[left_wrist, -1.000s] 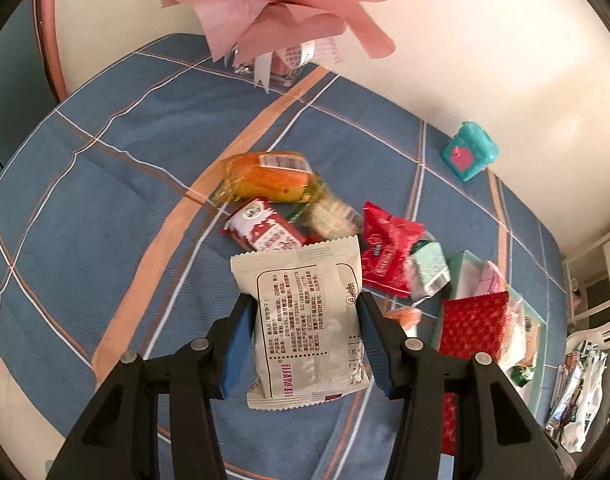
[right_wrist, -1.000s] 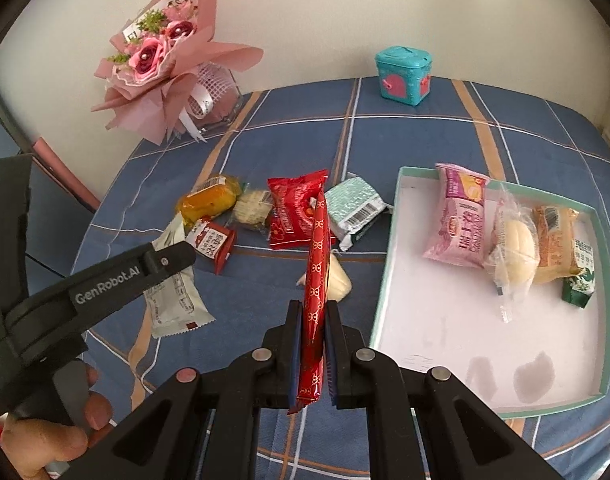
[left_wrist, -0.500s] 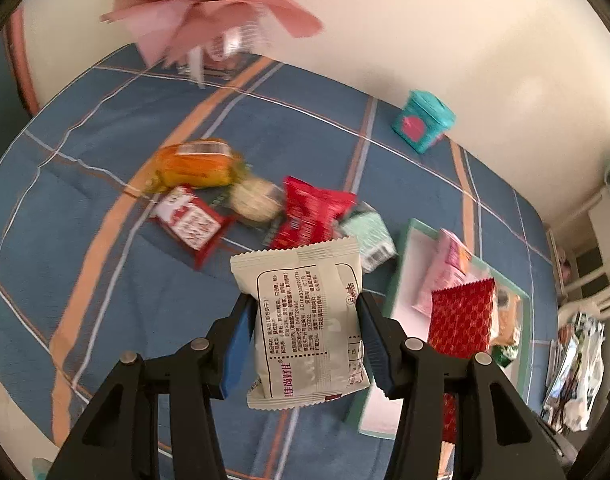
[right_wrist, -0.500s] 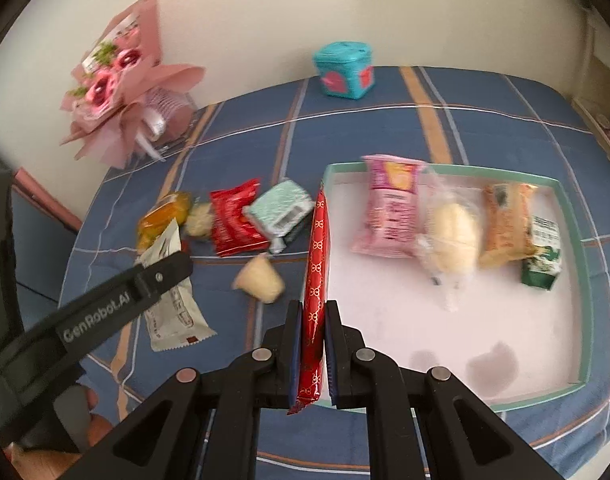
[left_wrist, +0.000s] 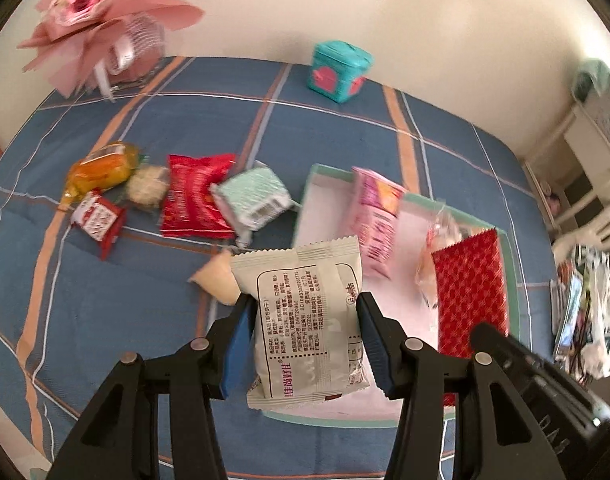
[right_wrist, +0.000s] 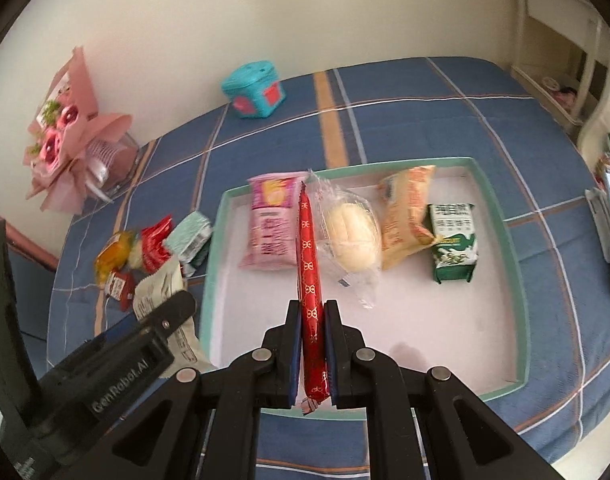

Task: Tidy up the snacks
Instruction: 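Carry the red pack with the right tool while the left tool carries the white pack over the tray, then open the right tool to drop the red pack while the left tool releases the white pack in the tray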

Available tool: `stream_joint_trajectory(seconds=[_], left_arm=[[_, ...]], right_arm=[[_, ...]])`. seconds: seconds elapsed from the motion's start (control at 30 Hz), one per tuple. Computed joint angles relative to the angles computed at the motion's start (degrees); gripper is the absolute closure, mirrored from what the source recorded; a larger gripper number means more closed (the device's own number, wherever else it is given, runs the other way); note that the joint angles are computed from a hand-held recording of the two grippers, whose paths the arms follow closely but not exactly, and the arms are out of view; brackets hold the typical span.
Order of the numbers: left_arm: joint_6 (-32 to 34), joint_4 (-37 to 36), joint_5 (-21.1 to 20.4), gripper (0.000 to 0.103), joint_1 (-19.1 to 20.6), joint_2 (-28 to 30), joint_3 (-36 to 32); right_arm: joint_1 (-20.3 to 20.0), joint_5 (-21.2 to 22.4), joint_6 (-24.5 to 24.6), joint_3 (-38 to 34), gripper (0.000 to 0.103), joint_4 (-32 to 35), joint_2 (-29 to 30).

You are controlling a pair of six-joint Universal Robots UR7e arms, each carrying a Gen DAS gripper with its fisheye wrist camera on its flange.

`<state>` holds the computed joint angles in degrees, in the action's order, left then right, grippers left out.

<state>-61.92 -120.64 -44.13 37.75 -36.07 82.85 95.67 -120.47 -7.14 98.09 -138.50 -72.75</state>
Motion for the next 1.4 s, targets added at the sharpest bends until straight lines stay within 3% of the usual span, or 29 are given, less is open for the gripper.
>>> stream_joint_trajectory(seconds=[0.93,1.4], left_arm=[[2.0,1.9,-1.9,0.05,0.3,3.1,-3.2],[2.9,3.0,-2.6,0.049,1.3,4.8,-4.7]], right_arm=[[-1.5,2.3,0.5,1.1,0.092,-6.5,-4.3],[-2.7,-2.3,3.6,-0.4,0.092,1.1,-1.3]])
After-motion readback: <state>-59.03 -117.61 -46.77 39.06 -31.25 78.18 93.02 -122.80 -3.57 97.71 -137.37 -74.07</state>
